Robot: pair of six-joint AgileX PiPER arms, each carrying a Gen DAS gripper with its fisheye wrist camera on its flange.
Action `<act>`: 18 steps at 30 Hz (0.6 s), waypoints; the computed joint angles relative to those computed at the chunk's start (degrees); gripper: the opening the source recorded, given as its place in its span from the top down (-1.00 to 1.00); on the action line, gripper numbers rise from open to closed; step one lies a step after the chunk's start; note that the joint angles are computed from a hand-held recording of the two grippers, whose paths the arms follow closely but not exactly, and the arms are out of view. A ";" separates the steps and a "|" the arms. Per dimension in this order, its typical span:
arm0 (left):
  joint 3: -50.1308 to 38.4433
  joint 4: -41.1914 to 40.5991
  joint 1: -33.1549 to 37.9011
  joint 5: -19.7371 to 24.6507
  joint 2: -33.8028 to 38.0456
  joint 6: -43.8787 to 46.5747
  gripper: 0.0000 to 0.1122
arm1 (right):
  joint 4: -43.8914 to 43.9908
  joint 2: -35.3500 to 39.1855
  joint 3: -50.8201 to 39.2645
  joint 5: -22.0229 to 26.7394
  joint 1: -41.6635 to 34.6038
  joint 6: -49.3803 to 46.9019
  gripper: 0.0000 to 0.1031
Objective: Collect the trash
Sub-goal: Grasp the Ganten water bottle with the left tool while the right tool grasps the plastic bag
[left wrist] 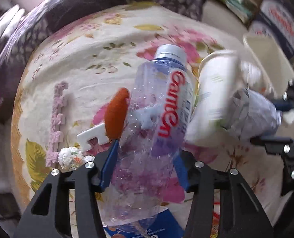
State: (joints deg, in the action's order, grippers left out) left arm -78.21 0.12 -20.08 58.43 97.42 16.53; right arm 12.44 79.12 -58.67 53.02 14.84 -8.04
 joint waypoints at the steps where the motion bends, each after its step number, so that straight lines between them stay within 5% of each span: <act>1: -0.72 -2.12 1.39 0.12 -0.01 -0.49 0.14 | 0.64 -0.63 -0.17 -0.50 -0.21 0.31 0.29; 8: -2.72 -9.43 4.69 -2.27 -3.22 -6.22 0.14 | -2.08 -5.31 0.43 -7.23 1.30 8.35 0.29; 18: -1.92 -2.19 0.31 -9.57 -7.75 -24.92 0.13 | -15.63 -10.73 2.53 -14.76 1.31 26.05 0.29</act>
